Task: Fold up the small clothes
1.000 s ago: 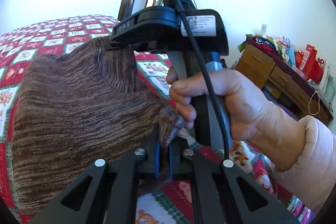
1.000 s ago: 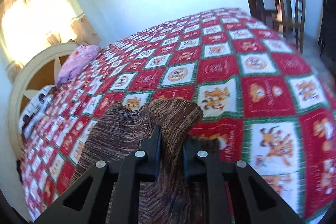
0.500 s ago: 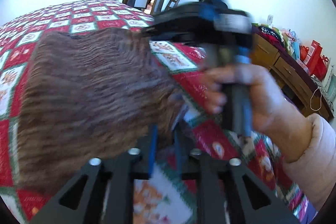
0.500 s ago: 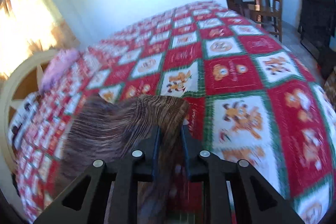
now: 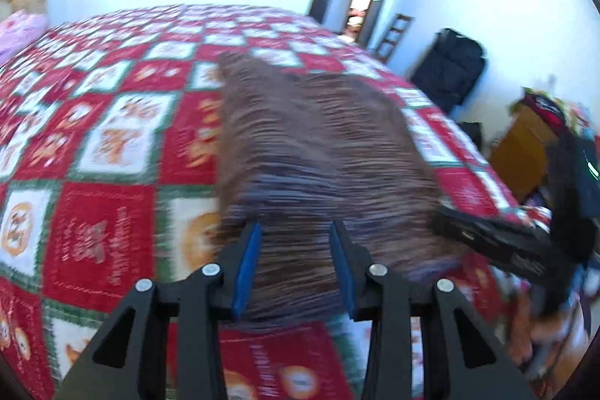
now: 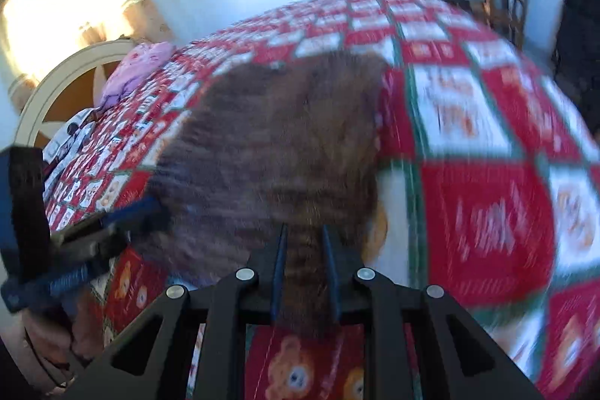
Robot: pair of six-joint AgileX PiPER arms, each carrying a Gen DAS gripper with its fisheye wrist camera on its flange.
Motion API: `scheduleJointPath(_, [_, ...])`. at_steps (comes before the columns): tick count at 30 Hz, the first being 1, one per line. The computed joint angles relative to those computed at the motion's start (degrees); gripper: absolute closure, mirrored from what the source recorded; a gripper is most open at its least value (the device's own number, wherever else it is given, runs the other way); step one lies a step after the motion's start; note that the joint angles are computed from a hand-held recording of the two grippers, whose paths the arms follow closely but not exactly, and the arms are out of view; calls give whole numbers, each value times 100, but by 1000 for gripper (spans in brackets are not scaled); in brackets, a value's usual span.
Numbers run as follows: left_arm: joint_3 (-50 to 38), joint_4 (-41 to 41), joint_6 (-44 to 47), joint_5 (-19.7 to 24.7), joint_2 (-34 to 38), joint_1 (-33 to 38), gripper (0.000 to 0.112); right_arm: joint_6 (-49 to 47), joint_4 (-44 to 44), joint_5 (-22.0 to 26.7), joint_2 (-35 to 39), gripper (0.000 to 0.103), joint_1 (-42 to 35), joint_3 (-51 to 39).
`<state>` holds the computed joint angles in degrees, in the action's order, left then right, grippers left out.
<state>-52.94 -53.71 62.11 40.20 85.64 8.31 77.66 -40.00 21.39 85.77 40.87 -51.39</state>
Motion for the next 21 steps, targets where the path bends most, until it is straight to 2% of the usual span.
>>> scheduleJointPath(1, [22,49,-82,-97,40,26,93,562,-383,-160,-58,83,68,171])
scheduleJointPath(3, [198,-33,-80,-317,-22,90,98,1289,-783,-359,-107,83,221,368])
scheduleJointPath(6, [490,-25,158,-611,-264,4,98,846,-590,154,36,83,498,90])
scheduleJointPath(8, [407,131,26,-544,-252,-2,98,337,-173,264,70,83,456,-48])
scheduleJointPath(10, [111,349,-282,-61,-198,155,93,-148,255,393,5,83,389,-188])
scheduleJointPath(11, [-78,394,-378,140,-136,178,90,-83,147,441,-80,83,388,-210])
scheduleJointPath(12, [-250,390,-415,251,-99,159,80,95,-117,478,-178,83,378,-254])
scheduleJointPath(13, [-406,339,-408,230,-70,76,71,118,-242,538,-219,83,319,-346])
scheduleJointPath(17, [-1094,415,-697,-272,204,-472,69,-631,-26,823,112,83,-168,-1130])
scheduleJointPath(21, [-2411,1141,-2081,-360,1265,-888,69,-1446,568,820,799,83,-814,-1992])
